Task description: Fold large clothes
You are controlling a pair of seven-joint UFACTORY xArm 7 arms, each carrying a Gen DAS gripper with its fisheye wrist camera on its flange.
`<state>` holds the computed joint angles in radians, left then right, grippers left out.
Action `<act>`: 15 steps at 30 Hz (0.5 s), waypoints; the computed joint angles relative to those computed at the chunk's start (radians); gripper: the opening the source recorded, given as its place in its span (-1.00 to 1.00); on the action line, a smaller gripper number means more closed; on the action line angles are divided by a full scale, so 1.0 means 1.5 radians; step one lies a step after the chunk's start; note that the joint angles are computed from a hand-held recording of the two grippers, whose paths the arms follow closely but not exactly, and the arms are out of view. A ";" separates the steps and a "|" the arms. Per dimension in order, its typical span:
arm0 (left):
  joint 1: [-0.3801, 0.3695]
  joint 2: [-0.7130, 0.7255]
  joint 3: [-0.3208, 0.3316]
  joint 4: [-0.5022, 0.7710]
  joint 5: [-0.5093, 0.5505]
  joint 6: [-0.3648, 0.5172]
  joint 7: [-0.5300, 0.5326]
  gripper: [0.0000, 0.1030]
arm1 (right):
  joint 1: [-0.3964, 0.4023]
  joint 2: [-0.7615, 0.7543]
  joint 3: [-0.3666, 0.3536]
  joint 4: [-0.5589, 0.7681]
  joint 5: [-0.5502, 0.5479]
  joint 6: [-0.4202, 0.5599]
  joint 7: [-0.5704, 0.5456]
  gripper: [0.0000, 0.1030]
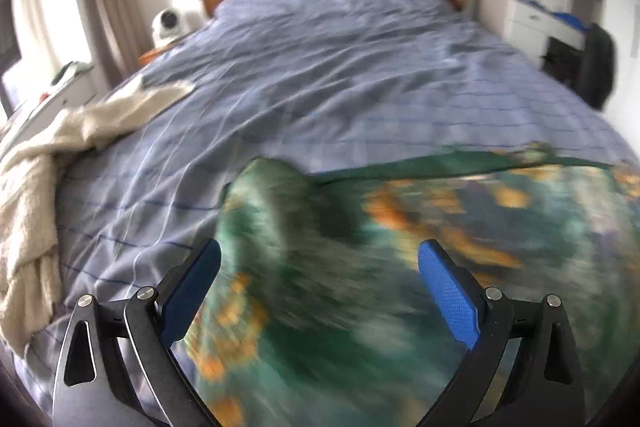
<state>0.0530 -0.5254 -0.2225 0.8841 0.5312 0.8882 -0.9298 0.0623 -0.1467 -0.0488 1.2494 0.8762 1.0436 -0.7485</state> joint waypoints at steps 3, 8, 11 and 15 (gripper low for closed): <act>0.001 -0.018 0.044 -0.079 -0.040 -0.048 -0.019 0.96 | 0.002 0.035 0.020 -0.016 -0.046 -0.080 0.037 0.11; 0.034 -0.062 0.036 -0.158 -0.047 -0.163 -0.052 0.98 | -0.001 0.041 0.015 -0.078 0.071 -0.119 -0.065 0.11; 0.036 -0.075 0.056 -0.196 -0.079 -0.230 -0.042 0.98 | -0.009 0.056 0.010 -0.070 0.101 -0.093 -0.079 0.11; 0.051 -0.073 0.060 -0.213 -0.117 -0.279 -0.014 0.98 | -0.029 0.075 0.008 -0.065 0.152 -0.060 -0.097 0.11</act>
<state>0.1298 -0.6342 -0.1330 0.5645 0.3551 0.4698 -0.9506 0.0189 -0.0349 -0.0362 1.1526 1.1037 0.9536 -0.8939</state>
